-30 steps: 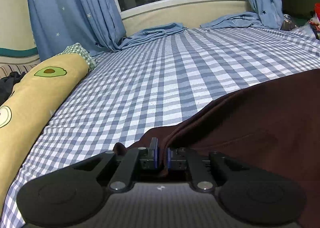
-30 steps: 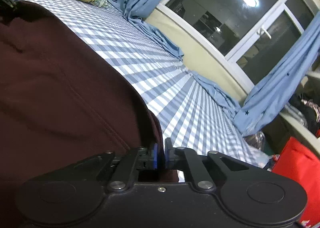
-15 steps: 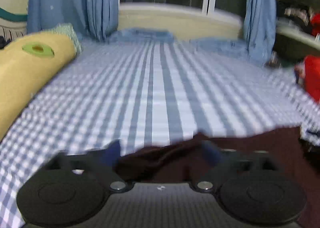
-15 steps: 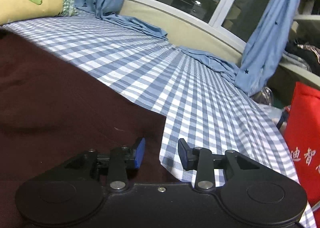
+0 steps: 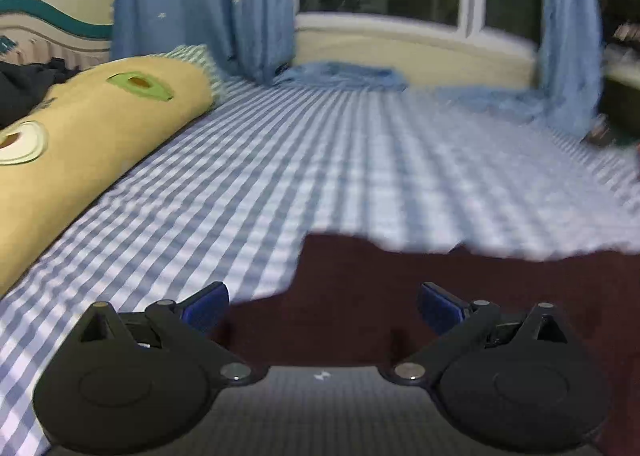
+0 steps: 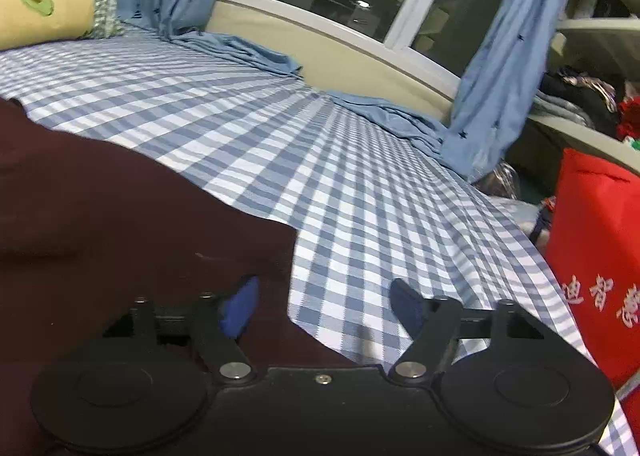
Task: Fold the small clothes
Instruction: 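Open both tools and release the folded sweatshirt onto the bed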
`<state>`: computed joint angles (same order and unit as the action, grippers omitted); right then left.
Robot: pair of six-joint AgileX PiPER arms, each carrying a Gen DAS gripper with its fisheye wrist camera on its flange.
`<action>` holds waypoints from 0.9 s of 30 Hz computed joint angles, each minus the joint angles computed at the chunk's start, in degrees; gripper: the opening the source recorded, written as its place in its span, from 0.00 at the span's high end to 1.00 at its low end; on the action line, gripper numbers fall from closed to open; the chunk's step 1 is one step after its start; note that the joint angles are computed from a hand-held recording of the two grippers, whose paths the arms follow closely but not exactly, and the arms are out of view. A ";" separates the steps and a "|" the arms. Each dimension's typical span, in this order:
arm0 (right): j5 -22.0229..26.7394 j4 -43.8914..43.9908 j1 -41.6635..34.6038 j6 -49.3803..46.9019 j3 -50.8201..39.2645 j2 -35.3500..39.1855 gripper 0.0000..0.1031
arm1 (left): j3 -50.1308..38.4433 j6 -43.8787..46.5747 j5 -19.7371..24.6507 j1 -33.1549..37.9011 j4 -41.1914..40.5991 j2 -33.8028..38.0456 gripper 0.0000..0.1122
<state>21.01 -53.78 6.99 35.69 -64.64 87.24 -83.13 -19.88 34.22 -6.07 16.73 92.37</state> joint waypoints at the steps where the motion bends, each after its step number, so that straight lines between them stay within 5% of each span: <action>1: 0.07 0.39 -0.25 0.34 -0.17 0.10 0.14 | -0.57 -4.19 1.96 -1.36 5.26 1.46 0.09; 3: 0.44 0.87 -0.78 1.27 -0.54 0.25 0.08 | -0.50 -9.59 4.16 -2.90 10.95 2.99 0.09; 7: 0.27 0.23 -0.70 1.95 -0.21 -0.06 0.02 | -0.20 -9.49 3.84 -2.32 9.95 3.25 0.09; 10: -1.76 11.09 -1.70 -12.74 -0.23 -1.84 0.01 | 0.75 -10.79 4.34 -2.68 10.84 1.52 0.09; 18: 7.02 13.99 1.10 -20.62 3.74 -16.19 0.01 | 7.20 -17.34 10.34 -8.14 13.57 -10.82 0.09; 23: 14.78 6.94 11.44 -6.98 13.41 -30.91 0.01 | 14.84 -25.00 14.78 -14.72 17.75 -22.50 0.09; 27: 32.28 -3.15 34.03 14.30 20.16 -42.89 0.01 | 19.98 -35.08 22.61 -24.04 24.35 -30.31 0.09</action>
<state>53.30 -56.93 41.02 49.98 -44.48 44.35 -63.15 -54.96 56.83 -30.10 41.08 62.06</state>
